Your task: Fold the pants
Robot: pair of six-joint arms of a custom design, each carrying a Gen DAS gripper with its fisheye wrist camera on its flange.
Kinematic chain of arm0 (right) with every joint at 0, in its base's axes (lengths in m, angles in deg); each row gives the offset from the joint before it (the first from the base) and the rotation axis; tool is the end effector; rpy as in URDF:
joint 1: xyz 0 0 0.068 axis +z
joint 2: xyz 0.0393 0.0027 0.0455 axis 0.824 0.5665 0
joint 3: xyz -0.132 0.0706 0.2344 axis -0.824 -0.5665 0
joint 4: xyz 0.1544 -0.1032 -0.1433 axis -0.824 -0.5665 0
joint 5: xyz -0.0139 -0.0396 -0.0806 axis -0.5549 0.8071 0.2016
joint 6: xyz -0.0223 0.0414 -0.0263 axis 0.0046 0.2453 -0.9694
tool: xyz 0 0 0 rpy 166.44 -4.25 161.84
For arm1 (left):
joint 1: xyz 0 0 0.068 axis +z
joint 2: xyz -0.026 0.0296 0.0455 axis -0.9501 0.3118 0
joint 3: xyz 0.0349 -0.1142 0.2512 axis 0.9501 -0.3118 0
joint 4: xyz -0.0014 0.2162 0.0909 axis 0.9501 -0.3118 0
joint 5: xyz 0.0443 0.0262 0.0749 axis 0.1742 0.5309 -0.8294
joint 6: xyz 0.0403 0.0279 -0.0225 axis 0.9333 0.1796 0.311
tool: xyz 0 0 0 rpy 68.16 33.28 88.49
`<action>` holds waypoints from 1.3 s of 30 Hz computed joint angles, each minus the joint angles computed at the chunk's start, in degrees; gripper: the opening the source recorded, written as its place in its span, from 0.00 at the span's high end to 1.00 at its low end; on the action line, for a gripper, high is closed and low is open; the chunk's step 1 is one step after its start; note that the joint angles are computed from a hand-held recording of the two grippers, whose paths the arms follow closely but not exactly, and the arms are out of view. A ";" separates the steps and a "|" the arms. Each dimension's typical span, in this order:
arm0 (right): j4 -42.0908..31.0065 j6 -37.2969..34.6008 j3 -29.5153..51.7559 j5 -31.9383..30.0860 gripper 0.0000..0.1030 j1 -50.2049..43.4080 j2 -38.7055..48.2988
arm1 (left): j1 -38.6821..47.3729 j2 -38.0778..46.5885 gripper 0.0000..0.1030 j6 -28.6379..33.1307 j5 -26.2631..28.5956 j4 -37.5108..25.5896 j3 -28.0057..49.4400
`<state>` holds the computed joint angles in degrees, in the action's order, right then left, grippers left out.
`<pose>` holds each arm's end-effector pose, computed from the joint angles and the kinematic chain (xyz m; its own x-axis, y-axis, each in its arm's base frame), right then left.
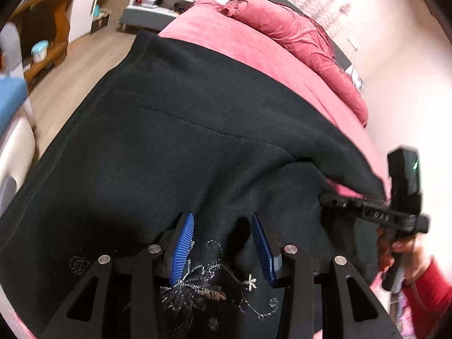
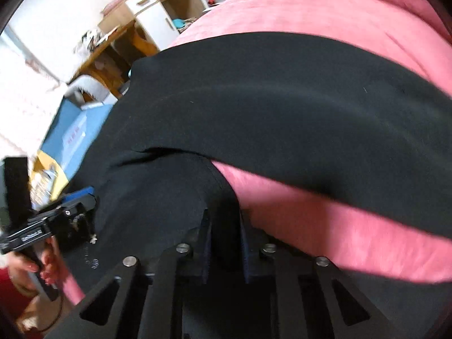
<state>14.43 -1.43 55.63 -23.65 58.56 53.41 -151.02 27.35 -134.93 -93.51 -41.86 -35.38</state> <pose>0.3146 0.0357 0.1197 -0.7143 -0.5746 -0.3995 -0.6983 0.6227 0.3529 0.0695 -0.2487 0.1444 -0.6421 -0.6353 -0.4292 -0.4141 0.7585 -0.5032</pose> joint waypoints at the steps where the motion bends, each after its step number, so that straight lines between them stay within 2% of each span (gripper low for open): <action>1: -0.14 0.57 0.12 -0.93 0.83 -0.35 0.08 | 0.91 -2.10 0.58 0.60 0.02 2.14 -2.21; 3: -3.31 0.63 3.24 -2.58 0.70 -1.52 1.32 | 2.88 -6.99 0.58 0.46 -0.54 3.71 -6.15; 4: -6.38 -0.48 6.04 -3.61 0.66 -2.45 2.38 | 4.66 -10.50 0.58 0.58 -1.16 2.87 -8.15; 5: -9.47 -1.27 8.68 -5.21 0.56 -3.33 2.50 | 6.54 -13.34 0.58 1.15 -1.51 1.60 -9.48; 6: -10.17 -1.10 10.26 -6.76 0.52 -3.89 2.10 | 9.12 -16.38 0.58 2.40 -1.46 -0.50 -10.43; 8: -11.24 -0.53 12.57 -7.94 0.51 -4.32 1.54 | 16.02 -22.22 0.55 8.28 -0.68 -3.86 -11.72; 11: -12.56 1.14 16.84 -7.82 0.49 -5.15 1.77 | 32.27 -28.56 0.46 23.20 6.25 -2.82 -14.12; 12: -12.31 2.39 18.79 -7.04 0.48 -5.09 2.71 | 39.12 -30.20 0.45 29.04 10.33 -0.06 -15.60; 13: -13.01 3.43 21.41 -6.39 0.47 -5.22 3.89 | 43.87 -30.28 0.45 32.31 13.28 1.99 -16.28; 14: -13.62 3.95 23.00 -6.10 0.47 -5.74 4.54 | 49.68 -30.22 0.45 35.90 16.88 4.90 -17.35; 15: -14.00 4.76 24.90 -5.96 0.47 -6.21 5.65 | 56.35 -28.29 0.44 39.69 21.79 10.50 -18.51; 18: -13.82 6.20 27.02 -5.50 0.47 -8.13 7.52 | 68.90 -21.92 0.44 45.24 30.67 18.72 -18.61; 21: -9.07 8.05 25.41 -2.93 0.47 -10.51 7.34 | 74.98 -15.54 0.44 48.19 35.32 23.67 -17.61; 25: -9.86 8.13 28.37 -4.25 0.47 -15.74 9.82 | 79.89 -6.46 0.47 49.69 44.15 28.08 -15.11; 27: -11.16 8.35 31.51 -5.11 0.47 -18.83 11.62 | 81.41 -5.55 0.54 48.23 47.33 32.97 -16.88; 28: -9.53 10.27 30.65 -5.24 0.47 -18.58 11.27 | 83.10 -5.55 0.64 47.57 50.11 37.03 -18.55; 29: -9.30 11.11 31.05 -5.91 0.47 -19.45 11.58 | 83.17 -5.19 0.69 45.80 50.81 40.57 -19.70; 30: -10.45 11.59 33.07 -6.73 0.47 -20.81 12.46 | 82.87 -5.37 0.69 43.33 50.87 42.69 -20.41; 32: -11.23 13.47 35.98 -8.30 0.46 -22.97 14.23 | 83.29 -5.30 0.71 42.48 51.96 44.71 -20.98; 35: -9.51 18.50 36.88 -9.65 0.46 -24.44 15.10 | 83.29 -3.40 0.71 43.78 53.48 42.94 -18.19; 37: -9.27 20.44 38.53 -10.46 0.46 -26.34 15.91 | 82.69 -2.66 0.74 45.12 52.60 37.88 -15.15; 38: -9.12 20.93 39.49 -10.46 0.46 -27.32 16.41 | 82.24 -1.80 0.85 45.69 51.63 34.86 -13.37; 39: -9.02 21.58 40.81 -10.20 0.46 -28.21 17.06 | 81.62 -0.83 0.91 46.25 50.13 30.73 -11.03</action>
<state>5.41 20.15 96.44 -33.84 30.35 70.47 -69.39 26.52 -88.68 -43.39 -11.13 -46.42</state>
